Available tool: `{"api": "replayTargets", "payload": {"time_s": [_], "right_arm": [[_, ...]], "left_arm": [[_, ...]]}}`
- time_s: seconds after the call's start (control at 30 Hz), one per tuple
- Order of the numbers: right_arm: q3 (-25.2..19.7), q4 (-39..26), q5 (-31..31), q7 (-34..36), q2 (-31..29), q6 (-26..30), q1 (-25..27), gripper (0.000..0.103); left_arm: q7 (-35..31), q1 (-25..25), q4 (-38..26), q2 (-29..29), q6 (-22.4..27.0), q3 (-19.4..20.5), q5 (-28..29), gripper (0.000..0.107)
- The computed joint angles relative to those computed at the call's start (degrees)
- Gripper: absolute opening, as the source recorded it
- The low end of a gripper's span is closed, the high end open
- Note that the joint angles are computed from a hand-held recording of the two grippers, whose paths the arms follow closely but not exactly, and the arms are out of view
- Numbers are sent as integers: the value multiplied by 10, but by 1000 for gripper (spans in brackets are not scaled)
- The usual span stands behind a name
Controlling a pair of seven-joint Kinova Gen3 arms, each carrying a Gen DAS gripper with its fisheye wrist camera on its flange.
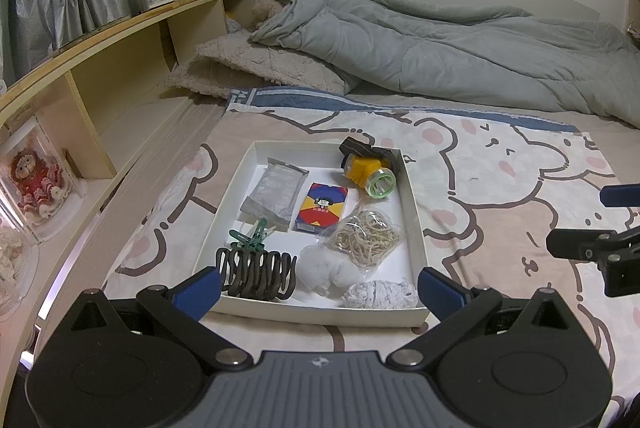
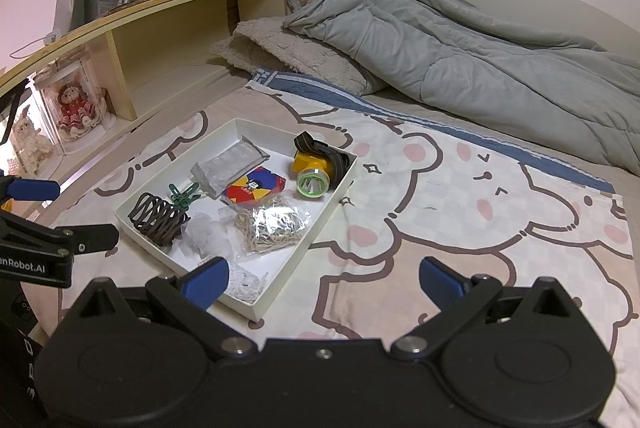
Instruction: Organize objects
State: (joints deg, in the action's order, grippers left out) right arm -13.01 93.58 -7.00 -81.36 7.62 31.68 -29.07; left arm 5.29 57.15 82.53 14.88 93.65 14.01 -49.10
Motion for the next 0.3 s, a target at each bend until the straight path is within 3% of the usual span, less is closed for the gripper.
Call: {"api": "replayTargets", "payload": {"time_s": [0.3], "right_arm": [[0, 0, 0, 0, 0, 0, 0, 102]], "left_arm": [[-1, 1, -3, 2, 2, -1, -1, 103]]}}
